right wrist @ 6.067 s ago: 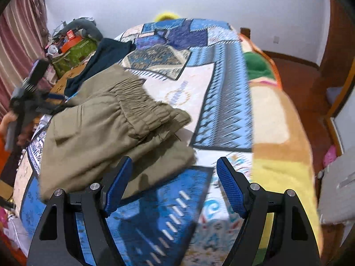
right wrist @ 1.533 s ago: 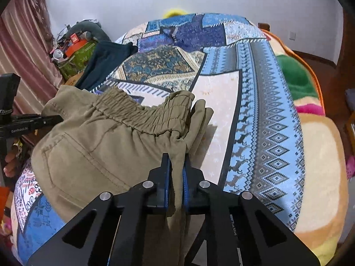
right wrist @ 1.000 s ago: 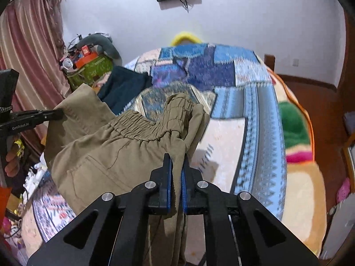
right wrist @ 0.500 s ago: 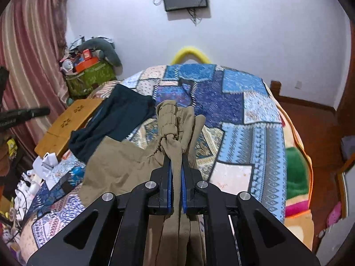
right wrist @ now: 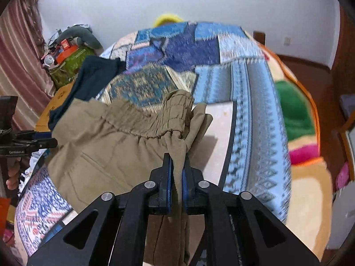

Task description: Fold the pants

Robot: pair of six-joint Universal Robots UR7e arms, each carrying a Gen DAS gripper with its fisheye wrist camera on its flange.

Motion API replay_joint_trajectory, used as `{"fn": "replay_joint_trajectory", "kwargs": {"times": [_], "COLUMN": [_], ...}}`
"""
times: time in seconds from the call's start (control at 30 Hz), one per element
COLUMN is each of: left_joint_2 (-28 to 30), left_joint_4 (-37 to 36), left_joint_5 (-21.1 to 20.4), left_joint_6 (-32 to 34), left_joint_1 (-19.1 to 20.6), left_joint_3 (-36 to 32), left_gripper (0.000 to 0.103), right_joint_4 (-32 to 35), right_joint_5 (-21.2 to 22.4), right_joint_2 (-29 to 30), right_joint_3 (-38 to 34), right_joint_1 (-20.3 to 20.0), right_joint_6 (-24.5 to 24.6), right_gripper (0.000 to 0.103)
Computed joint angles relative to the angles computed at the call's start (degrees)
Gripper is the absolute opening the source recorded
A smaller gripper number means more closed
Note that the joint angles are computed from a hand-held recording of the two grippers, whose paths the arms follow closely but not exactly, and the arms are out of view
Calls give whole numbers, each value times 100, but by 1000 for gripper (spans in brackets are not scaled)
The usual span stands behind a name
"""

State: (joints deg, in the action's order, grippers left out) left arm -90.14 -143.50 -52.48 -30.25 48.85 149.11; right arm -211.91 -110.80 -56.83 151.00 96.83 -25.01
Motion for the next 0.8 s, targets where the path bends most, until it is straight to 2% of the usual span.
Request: {"fn": "replay_joint_trajectory", "kwargs": {"times": [0.07,0.17,0.23,0.3,0.47,0.57,0.67,0.73,0.8], "left_joint_2": [184,424,536,654,923,1031,1153,1191,1204], "left_joint_4": [-96,-232,-323,-423,-699,-861,-1141,-1288,-1283], "left_joint_5": [-95,-75,-74,-103,-102,-78,-58,68,312], "left_joint_6": [34,97,166,243,402,566,660,617,494], "left_joint_1": [141,220,253,321,396,374,358,268,138], "left_joint_3": [-74,-148,-198,-264,-352,-346,-310,-264,-228], "left_gripper": [57,57,57,57,57,57,44,22,13], "right_joint_4": [0,118,183,144,221,640,824,844,832], "right_joint_5": [35,123,151,125,371,468,539,688,794], "right_joint_2": [2,-85,-119,-79,23,58,90,68,40], "right_joint_3": [46,104,121,119,60,-116,-209,-193,-159], "right_joint_1": [-118,-328,-450,-530,-763,-798,-841,-957,-1031], "right_joint_6": [-16,0,18,-7,-45,-25,52,144,200], "right_gripper": [14,25,40,45,52,55,50,31,23]}}
